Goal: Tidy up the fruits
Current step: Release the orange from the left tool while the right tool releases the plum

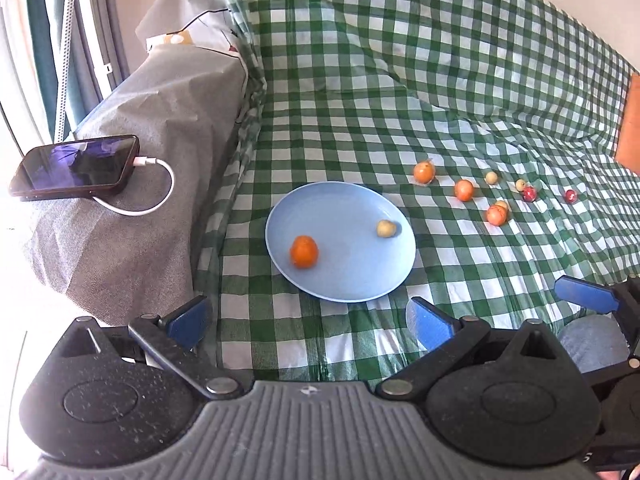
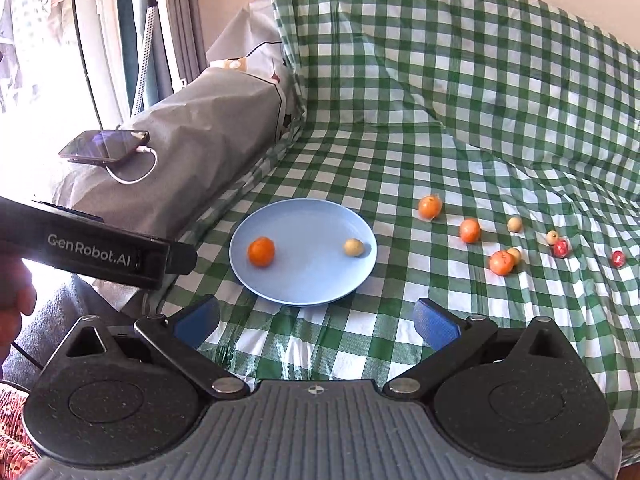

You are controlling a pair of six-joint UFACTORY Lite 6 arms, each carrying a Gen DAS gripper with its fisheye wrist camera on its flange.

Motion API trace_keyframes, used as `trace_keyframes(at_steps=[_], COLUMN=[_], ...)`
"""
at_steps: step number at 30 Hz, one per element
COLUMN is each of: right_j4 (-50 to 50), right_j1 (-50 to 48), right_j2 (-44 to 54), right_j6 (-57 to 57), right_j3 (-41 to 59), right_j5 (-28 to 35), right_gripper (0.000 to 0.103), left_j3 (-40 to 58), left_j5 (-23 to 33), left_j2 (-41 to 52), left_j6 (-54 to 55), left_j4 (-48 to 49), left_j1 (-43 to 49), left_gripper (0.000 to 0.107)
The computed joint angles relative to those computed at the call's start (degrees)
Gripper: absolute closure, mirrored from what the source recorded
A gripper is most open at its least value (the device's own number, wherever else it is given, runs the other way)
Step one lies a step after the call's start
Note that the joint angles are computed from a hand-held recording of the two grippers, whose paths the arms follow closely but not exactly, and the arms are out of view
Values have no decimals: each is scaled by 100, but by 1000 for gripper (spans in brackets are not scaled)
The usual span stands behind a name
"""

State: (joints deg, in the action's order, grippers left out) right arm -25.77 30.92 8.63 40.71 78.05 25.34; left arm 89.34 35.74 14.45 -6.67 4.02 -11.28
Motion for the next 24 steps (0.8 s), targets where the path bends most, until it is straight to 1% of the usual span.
trace_keyframes(at_steps=[5, 24], right_j4=[-235, 155], right_j1=[58, -43], right_j2=[-49, 83], right_j6=[306, 3], right_j3=[-54, -8], right_j5=[21, -2], right_gripper=[1, 1], left_j3=[35, 131], left_j5=[4, 36], left_j2=[22, 223], left_j6=[41, 149], left_j4=[-45, -79], left_j1=[7, -5], left_gripper=[4, 4])
